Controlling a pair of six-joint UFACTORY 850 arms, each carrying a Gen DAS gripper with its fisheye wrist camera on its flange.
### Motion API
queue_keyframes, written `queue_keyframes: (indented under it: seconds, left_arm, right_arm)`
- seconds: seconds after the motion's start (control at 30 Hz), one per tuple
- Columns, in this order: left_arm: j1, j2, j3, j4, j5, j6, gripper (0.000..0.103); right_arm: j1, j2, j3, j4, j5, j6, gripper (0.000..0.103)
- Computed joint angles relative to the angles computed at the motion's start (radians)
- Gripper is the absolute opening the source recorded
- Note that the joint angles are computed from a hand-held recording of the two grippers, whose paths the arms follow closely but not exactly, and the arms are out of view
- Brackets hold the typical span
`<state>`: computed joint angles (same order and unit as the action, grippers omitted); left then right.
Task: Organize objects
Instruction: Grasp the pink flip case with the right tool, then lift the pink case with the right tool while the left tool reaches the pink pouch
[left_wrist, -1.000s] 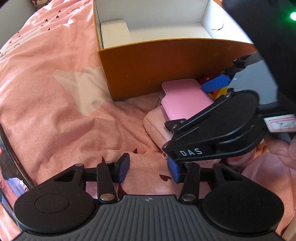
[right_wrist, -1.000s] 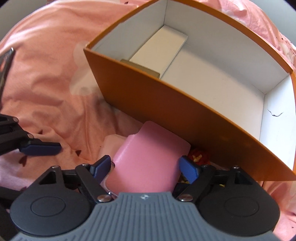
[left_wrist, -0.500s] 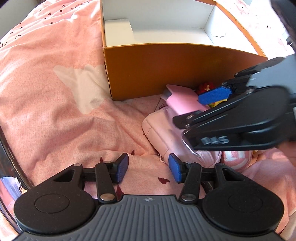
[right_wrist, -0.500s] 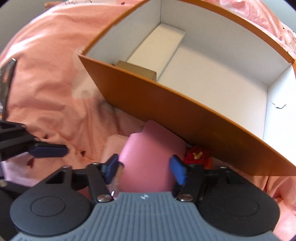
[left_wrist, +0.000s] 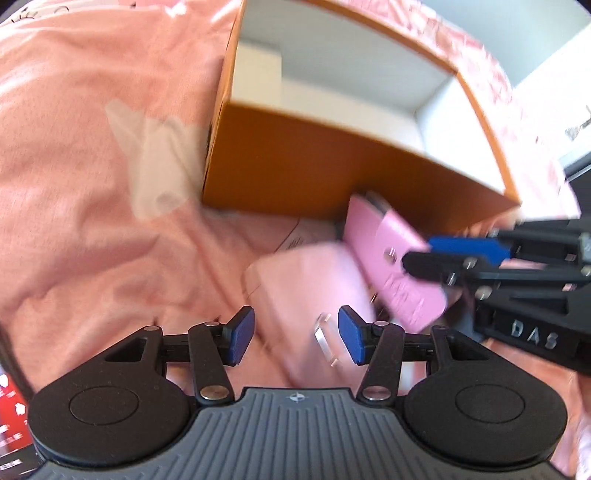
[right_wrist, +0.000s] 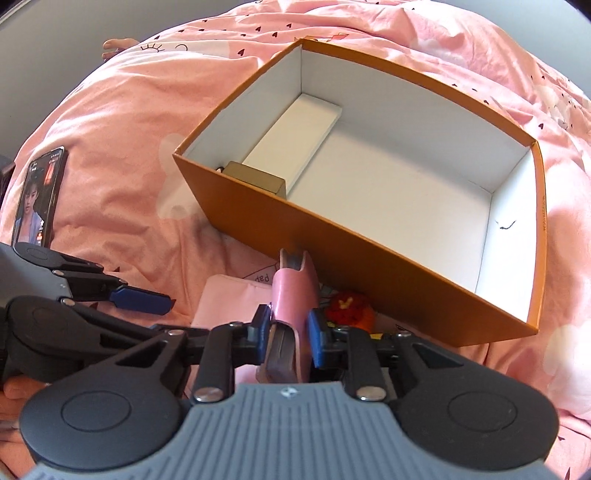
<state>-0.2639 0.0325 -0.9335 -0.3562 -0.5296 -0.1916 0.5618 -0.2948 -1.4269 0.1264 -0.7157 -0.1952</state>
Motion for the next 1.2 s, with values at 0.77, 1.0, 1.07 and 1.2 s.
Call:
queue_keyframes:
  seconds: [0.77, 1.0, 1.07, 1.2]
  left_arm:
    - [0.001, -0.055, -0.017, -0.129, 0.078, 0.128, 0.018]
    - [-0.019, -0.050, -0.012, -0.150, 0.092, 0.194, 0.020]
    - [-0.010, -0.045, 0.001, -0.240, 0.094, 0.284, 0.018]
    - [-0.012, -0.045, -0.005, -0.195, 0.080, 0.255, 0.023]
  right_arm:
    - [-0.058, -0.129, -0.148, 0.199, -0.188, -0.003, 0.028]
    - [-0.032, -0.154, -0.164, 0.133, -0.177, 0.047, 0.045]
    - [-0.022, -0.162, -0.167, 0.105, -0.179, 0.057, 0.045]
    - [-0.012, -0.175, -0.171, 0.078, -0.179, 0.058, 0.038]
